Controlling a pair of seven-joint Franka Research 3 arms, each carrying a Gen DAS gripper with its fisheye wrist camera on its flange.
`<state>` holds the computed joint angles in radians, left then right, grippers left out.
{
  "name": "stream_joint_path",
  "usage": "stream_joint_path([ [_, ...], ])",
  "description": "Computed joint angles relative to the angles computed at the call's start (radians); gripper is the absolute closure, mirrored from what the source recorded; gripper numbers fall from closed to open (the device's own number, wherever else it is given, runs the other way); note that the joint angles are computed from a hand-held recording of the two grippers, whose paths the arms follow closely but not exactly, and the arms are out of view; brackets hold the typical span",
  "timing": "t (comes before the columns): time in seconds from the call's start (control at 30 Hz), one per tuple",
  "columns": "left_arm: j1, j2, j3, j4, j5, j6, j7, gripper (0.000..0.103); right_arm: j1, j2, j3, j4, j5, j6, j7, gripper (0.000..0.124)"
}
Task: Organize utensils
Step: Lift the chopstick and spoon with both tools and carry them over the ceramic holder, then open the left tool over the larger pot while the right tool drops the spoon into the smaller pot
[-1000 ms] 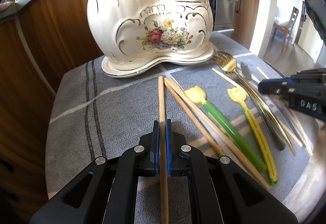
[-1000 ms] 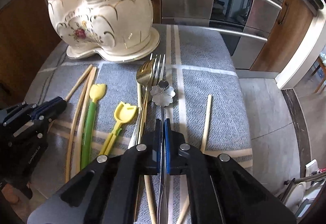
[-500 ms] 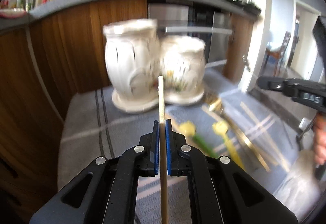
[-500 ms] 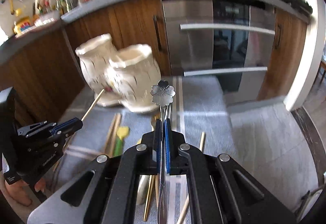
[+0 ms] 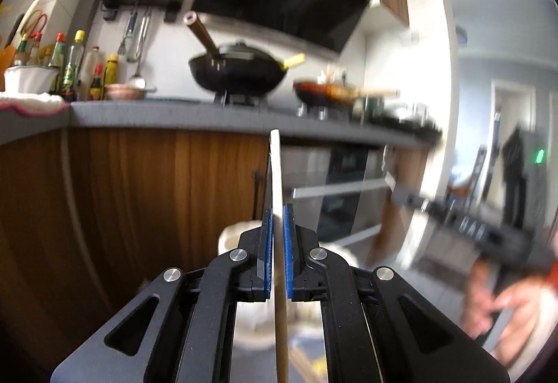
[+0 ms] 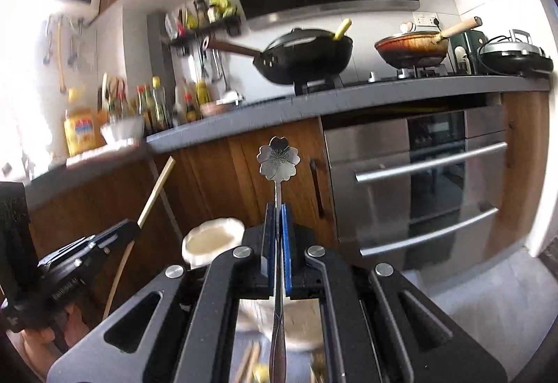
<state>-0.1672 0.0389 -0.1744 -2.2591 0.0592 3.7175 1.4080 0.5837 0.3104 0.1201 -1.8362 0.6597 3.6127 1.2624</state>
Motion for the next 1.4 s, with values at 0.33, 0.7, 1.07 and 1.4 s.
stream_joint_path([
  [0.33, 0.005, 0.281, 0.041, 0.402, 0.151, -0.069, -0.178, 0.097, -0.007, 0.193, -0.049, 0.257, -0.051, -0.05, 0.089, 0.121],
  [0.7, -0.059, 0.365, 0.098, 0.451, 0.094, -0.08, -0.092, 0.097, 0.167, 0.328, -0.278, 0.432, 0.132, -0.165, -0.08, 0.121],
  [1.07, -0.13, 0.197, 0.128, 0.184, -0.112, -0.061, 0.177, 0.097, 0.36, 0.222, -0.503, 0.212, 0.099, -0.285, 0.02, 0.121],
  [1.4, -0.203, 0.142, 0.123, 0.117, -0.429, -0.071, 0.464, 0.077, 0.446, 0.194, -0.608, 0.138, 0.002, -0.33, 0.155, 0.106],
])
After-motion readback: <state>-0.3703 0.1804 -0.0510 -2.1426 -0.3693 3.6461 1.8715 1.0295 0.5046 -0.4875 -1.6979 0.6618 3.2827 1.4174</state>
